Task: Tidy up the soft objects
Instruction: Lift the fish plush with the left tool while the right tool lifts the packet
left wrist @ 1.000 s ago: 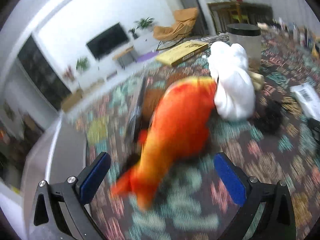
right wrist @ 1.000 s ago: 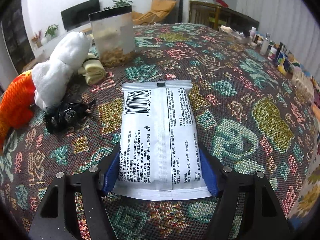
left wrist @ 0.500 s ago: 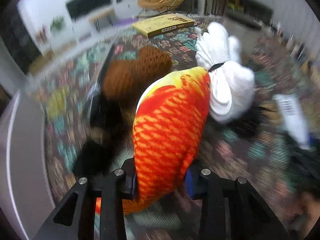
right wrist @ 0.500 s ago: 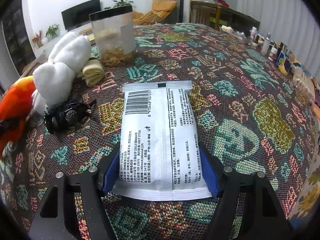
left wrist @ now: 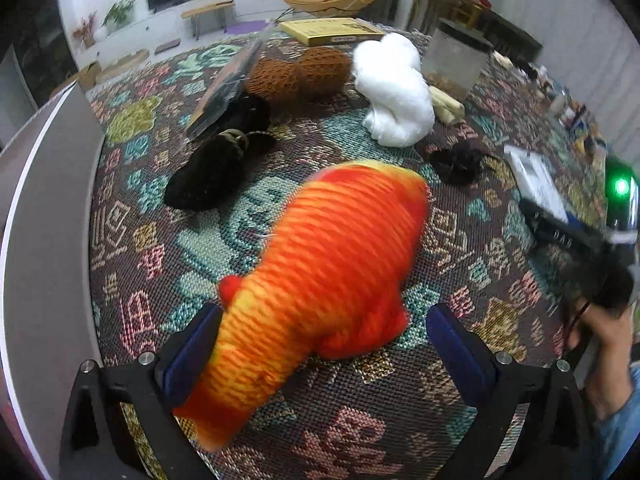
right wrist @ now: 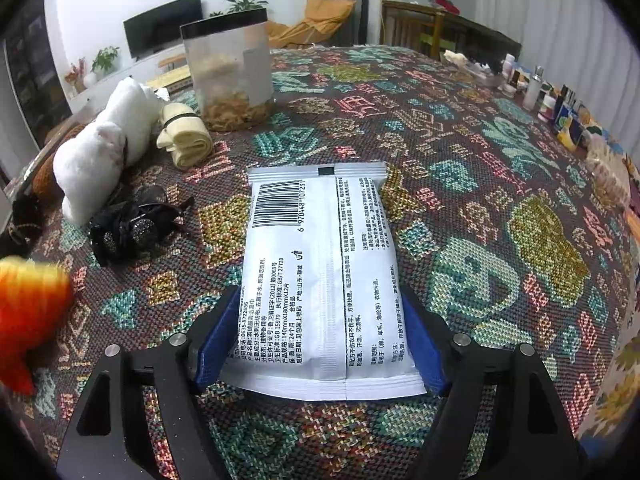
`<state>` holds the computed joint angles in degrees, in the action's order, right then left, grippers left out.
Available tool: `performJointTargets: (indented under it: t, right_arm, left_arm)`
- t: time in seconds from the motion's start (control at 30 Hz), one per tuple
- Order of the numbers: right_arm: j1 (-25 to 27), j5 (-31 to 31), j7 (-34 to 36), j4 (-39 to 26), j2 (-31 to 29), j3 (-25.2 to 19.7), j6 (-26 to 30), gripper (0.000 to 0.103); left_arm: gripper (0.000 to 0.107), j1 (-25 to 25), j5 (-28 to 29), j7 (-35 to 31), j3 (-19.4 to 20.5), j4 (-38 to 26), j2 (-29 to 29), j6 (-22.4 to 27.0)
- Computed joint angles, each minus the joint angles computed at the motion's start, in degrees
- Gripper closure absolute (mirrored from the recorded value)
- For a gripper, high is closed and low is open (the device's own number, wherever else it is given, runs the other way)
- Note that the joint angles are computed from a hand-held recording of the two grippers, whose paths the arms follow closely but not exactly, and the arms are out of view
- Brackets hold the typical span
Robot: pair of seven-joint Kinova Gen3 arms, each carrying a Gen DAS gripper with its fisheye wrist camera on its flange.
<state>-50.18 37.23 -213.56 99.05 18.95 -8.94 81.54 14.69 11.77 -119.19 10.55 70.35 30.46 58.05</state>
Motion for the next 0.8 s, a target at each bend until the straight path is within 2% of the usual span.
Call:
performJointTargets:
  t: [0.07,0.2,0.27,0.33,0.4,0.47,0.53,0.6,0.63,0.7,0.8]
  right_arm:
    - [0.0,0.1,-0.1,0.1,-0.1,0.0,-0.2,0.023]
    - [-0.7,0.4,-1.6,0.3,0.0,-0.1,0.0,0.022]
    - [-0.5,0.1,-3.6,0.2,-0.1,-1.3,0.3,0.02]
    - [2.0,0.6,-6.1,0.1,-0.2,-5.4,0.9,0.019]
    - [2.1,1.0,-8.3,0.8,-0.8,-6.3,0.3,0.019]
    - [-1.8,2.3,-12.9,4.2,-2.7,-2.9,-3.6,0.019]
    - [-6.9,4.0,-17.6,8.8,-6.7,1.6,-8.3,0.016]
    - [-8.8,6.4,-22.2,13.6,-10.5,2.4,-13.0,0.015]
    - [-8.3,8.0,-24.6,16.2,-12.5,1.3,-15.3,0.015]
    - [-4.0,9.3,-26.6,20.1,-16.9,-3.0,-19.9,0.017]
    - [2.4,7.0,-22.7,20.8,-19.7,-6.6,-24.5,0.016]
  left_arm:
    - [0.007,1.6,-2.1,-1.1,-0.4,2.1,-0.8,-3.4]
    - [0.007,6.0,-8.3,1.8,-2.8,3.7,-0.2,-9.5]
    - [0.007,7.0,-10.0,3.6,-3.6,1.9,1.5,-8.1]
    - [0.007,5.0,-8.7,3.4,-1.8,-0.4,3.0,-3.7]
    - [0.007,3.6,-7.6,2.0,-1.0,-1.6,3.4,0.8]
    - [0.007,1.3,-4.4,-2.2,0.0,-1.4,3.0,4.4]
    - [0.007,-2.6,-1.7,-6.0,3.1,-1.0,2.4,8.5]
    - [0.007,-3.5,1.1,-8.3,2.0,-0.1,0.9,9.3]
    - [0.007,-3.8,1.9,-8.5,1.6,0.8,-0.1,8.4]
    - [0.007,-4.9,4.2,-8.0,0.9,1.9,-1.7,6.6]
    - [0.007,-4.8,5.9,-4.7,-0.3,2.2,-2.5,3.4]
